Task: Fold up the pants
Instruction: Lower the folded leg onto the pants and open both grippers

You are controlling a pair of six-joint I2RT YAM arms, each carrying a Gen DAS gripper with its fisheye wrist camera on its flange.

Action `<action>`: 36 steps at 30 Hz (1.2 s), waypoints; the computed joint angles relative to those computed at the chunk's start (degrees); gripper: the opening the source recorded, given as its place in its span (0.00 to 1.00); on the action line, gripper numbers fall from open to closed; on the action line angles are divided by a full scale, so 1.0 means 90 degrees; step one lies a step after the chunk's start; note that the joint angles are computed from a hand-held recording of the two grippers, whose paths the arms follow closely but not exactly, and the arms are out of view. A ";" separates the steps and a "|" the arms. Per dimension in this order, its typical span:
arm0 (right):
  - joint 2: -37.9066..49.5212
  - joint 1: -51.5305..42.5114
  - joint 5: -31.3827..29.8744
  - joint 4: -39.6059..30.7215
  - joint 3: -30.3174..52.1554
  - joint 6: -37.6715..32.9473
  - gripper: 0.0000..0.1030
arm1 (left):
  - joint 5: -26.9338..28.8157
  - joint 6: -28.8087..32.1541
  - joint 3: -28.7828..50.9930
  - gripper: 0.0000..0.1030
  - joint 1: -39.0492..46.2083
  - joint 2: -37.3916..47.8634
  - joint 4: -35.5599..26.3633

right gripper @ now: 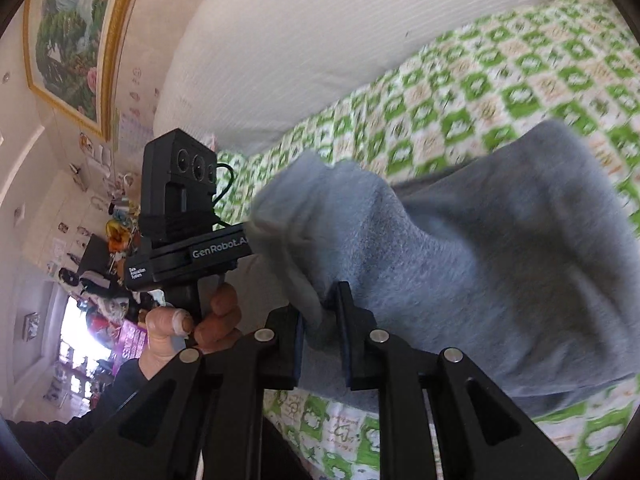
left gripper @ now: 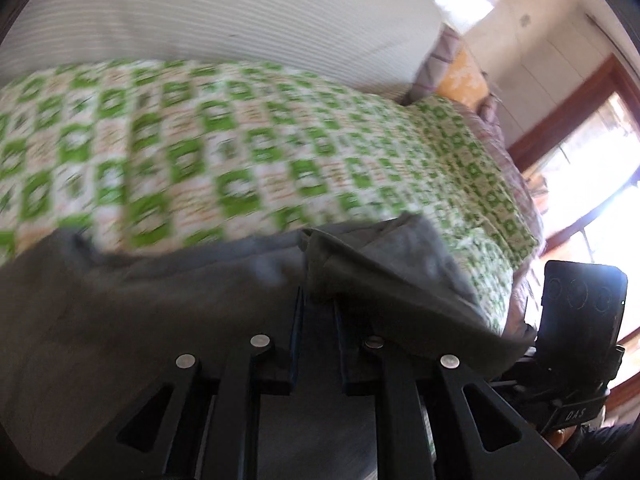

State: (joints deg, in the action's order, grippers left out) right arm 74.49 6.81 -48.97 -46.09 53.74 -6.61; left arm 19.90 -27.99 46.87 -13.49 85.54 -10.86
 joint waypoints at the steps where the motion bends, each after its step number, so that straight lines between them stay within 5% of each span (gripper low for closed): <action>1: 0.0036 0.0067 0.0044 -0.0040 -0.0012 -0.0012 0.26 | 0.0042 -0.0054 -0.0152 0.14 0.0081 -0.0164 -0.0006; 4: -0.0018 0.0154 -0.0041 -0.0115 -0.0059 -0.0073 0.42 | -0.0186 -0.0213 -0.0619 0.15 0.0252 -0.0899 -0.0307; 12: -0.0364 0.0010 -0.0291 -0.0369 -0.0106 -0.0210 0.44 | -0.0962 -0.0807 -0.0940 0.25 -0.0071 -0.2461 -0.1143; 16: -0.0411 -0.0210 -0.0040 -0.0388 -0.0107 -0.0254 0.44 | -0.1169 -0.1104 -0.0643 0.36 -0.0676 -0.1832 -0.1024; 24: -0.0267 -0.0816 0.0634 -0.0444 0.0288 -0.0544 0.44 | -0.1541 -0.1726 -0.0006 0.38 -0.1398 0.0098 -0.0750; 28: -0.0280 -0.0971 0.1618 0.0007 0.0523 -0.0462 0.60 | -0.1658 -0.1946 -0.0052 0.41 -0.1581 0.0170 -0.0649; 31: -0.0093 -0.0978 0.2422 0.0442 0.0632 -0.0342 0.61 | -0.1762 -0.2096 -0.0175 0.37 -0.1664 0.0062 -0.0536; 33: 0.0209 -0.0916 0.2814 0.0561 0.0705 -0.0372 0.61 | -0.1744 -0.2135 -0.0287 0.15 -0.1724 0.0028 -0.0284; 34: 0.0357 -0.0879 0.2929 0.0569 0.0728 -0.0394 0.61 | -0.1655 -0.2149 -0.0321 0.12 -0.1735 0.0046 -0.0164; 36: 0.0607 -0.0781 0.3014 0.0611 0.0649 -0.0490 0.50 | -0.1831 -0.2132 -0.0258 0.09 -0.1910 0.0069 -0.0194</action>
